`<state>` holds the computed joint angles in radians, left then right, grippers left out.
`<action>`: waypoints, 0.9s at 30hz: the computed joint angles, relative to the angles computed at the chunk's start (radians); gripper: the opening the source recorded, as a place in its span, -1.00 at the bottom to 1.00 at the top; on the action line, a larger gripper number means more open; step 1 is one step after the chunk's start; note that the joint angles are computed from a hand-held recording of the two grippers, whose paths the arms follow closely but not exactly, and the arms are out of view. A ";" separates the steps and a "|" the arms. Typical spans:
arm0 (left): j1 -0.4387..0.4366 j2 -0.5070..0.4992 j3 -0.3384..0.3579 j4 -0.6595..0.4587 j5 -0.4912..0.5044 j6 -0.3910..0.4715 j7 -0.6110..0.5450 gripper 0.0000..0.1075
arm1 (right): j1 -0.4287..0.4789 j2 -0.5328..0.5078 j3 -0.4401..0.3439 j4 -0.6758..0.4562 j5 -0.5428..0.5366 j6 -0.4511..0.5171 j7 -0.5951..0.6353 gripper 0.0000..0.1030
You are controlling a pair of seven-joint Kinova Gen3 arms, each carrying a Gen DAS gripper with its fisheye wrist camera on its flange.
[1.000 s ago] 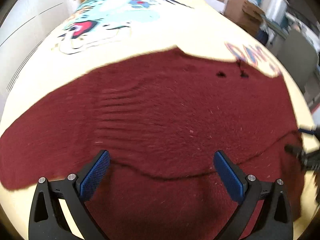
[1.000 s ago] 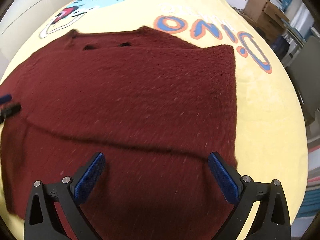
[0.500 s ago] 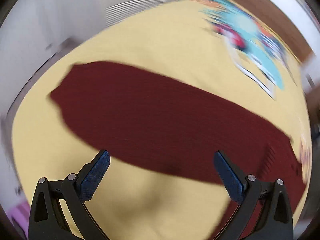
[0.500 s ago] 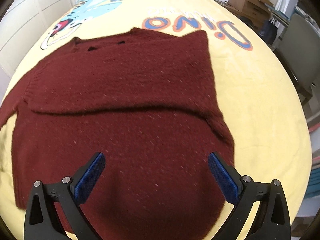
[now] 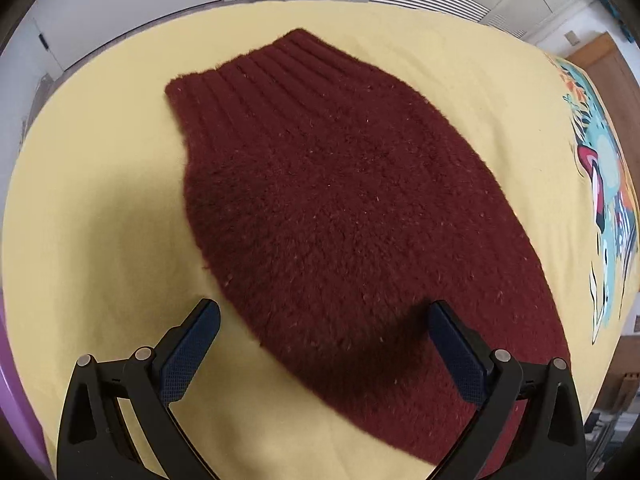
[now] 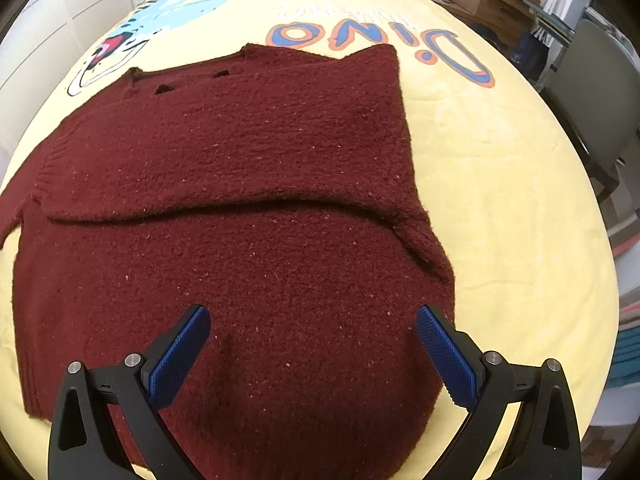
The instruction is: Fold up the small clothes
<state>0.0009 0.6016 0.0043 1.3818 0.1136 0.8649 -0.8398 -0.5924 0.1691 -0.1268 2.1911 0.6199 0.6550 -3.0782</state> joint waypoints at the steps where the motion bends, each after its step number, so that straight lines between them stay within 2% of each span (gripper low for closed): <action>1: -0.001 0.008 0.002 -0.015 -0.005 0.010 -0.009 0.81 | 0.001 0.003 0.001 -0.003 0.002 -0.001 0.000 0.99; 2: 0.000 0.018 0.003 -0.037 -0.014 0.029 -0.021 0.75 | 0.000 0.005 0.003 -0.005 0.005 -0.001 -0.003 0.99; 3: -0.011 0.031 0.008 -0.061 -0.017 0.044 -0.044 0.56 | -0.003 0.007 0.005 -0.006 0.013 -0.001 -0.012 0.99; 4: -0.015 0.037 0.011 -0.075 -0.017 0.049 -0.059 0.28 | -0.007 0.009 0.008 -0.005 0.025 0.000 -0.028 0.99; 5: -0.008 0.036 0.000 -0.077 -0.002 0.044 -0.083 0.12 | -0.007 0.011 0.008 -0.006 0.027 -0.001 -0.030 0.99; 6: -0.015 0.032 0.002 -0.079 0.009 0.038 -0.113 -0.19 | -0.005 0.013 0.009 -0.008 0.026 -0.003 -0.028 0.99; 7: -0.027 0.035 0.020 -0.093 0.004 0.043 -0.137 -0.58 | -0.004 0.015 0.010 -0.008 0.027 -0.005 -0.028 0.99; 8: -0.053 0.032 0.057 -0.099 0.000 0.037 -0.178 -0.74 | -0.005 0.017 0.011 -0.009 0.029 -0.005 -0.030 0.99; 10: -0.064 0.047 0.074 -0.145 0.015 0.064 -0.224 -0.76 | -0.010 0.019 0.012 -0.011 0.037 -0.002 -0.037 0.99; 12: -0.033 0.033 0.053 -0.173 -0.007 0.085 -0.282 -0.76 | -0.022 0.016 0.017 -0.011 0.065 0.010 -0.068 0.99; 17: -0.029 -0.036 0.063 -0.143 0.012 0.066 -0.382 -0.76 | -0.010 0.011 0.019 -0.018 0.089 0.020 -0.081 0.99; 21: -0.012 -0.055 0.091 -0.175 0.053 0.082 -0.448 -0.76 | 0.003 0.000 0.019 -0.024 0.114 0.028 -0.082 0.99; 25: 0.076 -0.098 0.119 -0.143 0.056 0.059 -0.495 -0.76 | 0.027 -0.020 0.020 -0.032 0.136 0.030 -0.078 0.99; 27: 0.107 -0.095 0.137 -0.173 0.067 0.067 -0.534 -0.76 | 0.040 -0.032 0.020 -0.034 0.146 0.028 -0.082 0.99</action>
<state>0.1082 0.5065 0.1415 1.2091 0.1811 0.9324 -1.3736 -0.5528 0.1369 -0.1071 2.1573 0.7658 0.6829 -3.1599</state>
